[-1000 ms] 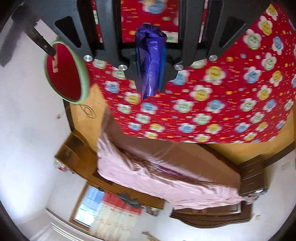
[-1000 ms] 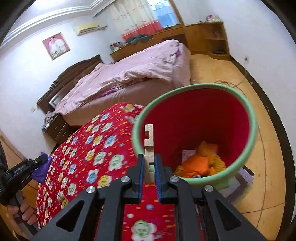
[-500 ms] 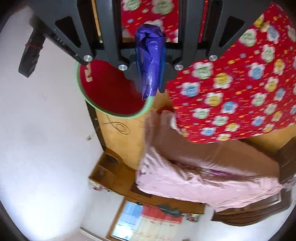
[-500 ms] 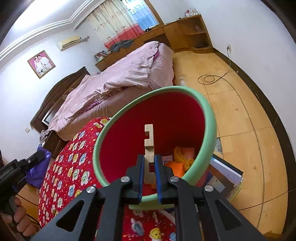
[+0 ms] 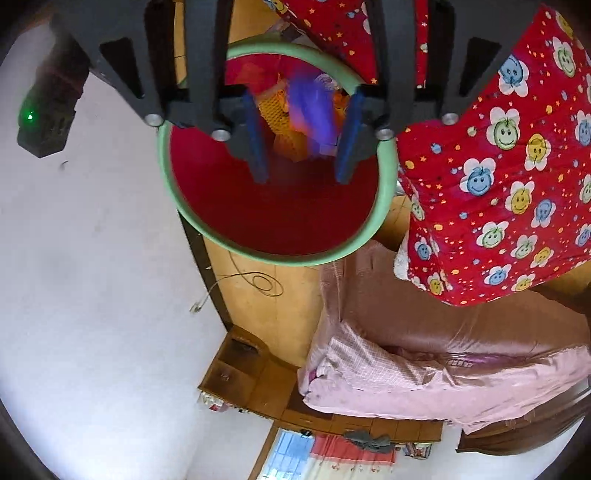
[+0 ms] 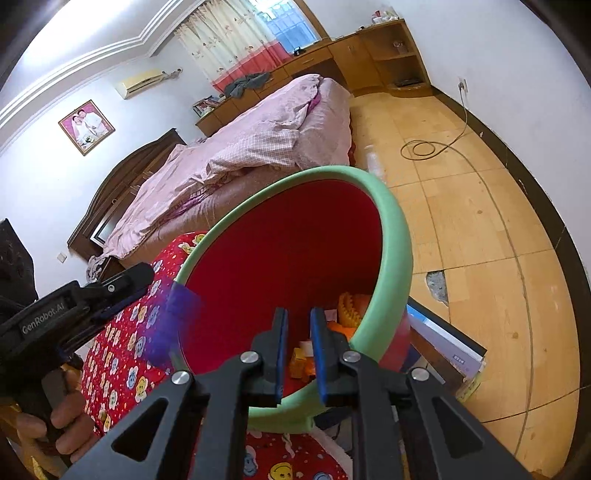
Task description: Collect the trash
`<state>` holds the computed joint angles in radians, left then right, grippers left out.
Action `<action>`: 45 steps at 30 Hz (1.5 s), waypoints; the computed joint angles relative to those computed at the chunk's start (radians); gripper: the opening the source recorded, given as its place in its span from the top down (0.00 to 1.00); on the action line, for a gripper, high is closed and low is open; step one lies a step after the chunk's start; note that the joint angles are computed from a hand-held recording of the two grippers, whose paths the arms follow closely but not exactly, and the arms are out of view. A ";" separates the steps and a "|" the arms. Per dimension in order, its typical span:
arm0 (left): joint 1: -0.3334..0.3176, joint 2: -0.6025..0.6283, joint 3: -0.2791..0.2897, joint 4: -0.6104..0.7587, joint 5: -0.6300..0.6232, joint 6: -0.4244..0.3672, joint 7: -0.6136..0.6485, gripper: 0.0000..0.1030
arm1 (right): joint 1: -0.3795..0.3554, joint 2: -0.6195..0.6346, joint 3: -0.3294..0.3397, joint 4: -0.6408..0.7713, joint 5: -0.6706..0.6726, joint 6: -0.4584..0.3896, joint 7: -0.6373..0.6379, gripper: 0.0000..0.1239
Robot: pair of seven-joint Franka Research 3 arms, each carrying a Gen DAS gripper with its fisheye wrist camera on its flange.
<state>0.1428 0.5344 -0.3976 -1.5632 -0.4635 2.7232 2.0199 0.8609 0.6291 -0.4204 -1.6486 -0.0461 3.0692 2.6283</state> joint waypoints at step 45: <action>-0.083 -0.615 0.364 -0.783 0.107 0.382 -0.236 0.51 | 0.384 -0.067 -0.214 0.039 -0.386 -0.078 0.235 0.26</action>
